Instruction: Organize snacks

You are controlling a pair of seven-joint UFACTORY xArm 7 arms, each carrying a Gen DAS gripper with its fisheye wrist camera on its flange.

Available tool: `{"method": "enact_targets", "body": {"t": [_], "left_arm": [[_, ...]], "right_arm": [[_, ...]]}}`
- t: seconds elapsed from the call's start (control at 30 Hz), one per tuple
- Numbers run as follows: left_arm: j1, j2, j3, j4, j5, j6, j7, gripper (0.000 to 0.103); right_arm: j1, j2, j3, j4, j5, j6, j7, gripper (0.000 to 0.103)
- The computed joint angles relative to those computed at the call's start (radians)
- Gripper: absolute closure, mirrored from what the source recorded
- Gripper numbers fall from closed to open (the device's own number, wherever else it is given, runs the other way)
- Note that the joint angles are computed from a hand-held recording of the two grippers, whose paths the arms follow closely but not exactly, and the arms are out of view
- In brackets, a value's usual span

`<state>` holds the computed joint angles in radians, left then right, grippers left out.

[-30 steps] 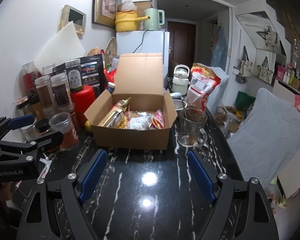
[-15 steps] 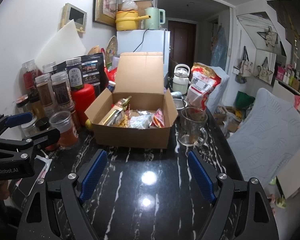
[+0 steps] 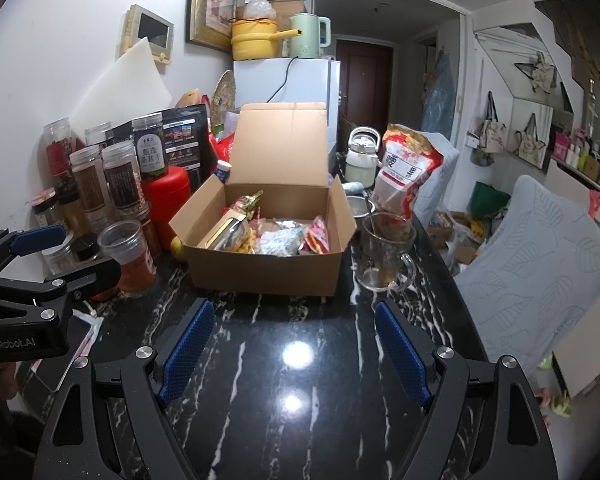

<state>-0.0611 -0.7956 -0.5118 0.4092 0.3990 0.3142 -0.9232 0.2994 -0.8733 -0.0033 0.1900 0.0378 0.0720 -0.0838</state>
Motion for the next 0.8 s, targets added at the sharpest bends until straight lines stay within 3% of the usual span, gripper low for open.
{"method": "enact_targets", "body": {"t": [0.8], "left_arm": [[0.020,0.038,-0.004,0.007,0.022,-0.017,-0.009,0.004]], "right_arm": [[-0.013,0.031,-0.008,0.007,-0.002,-0.005,-0.007,0.020]]}}
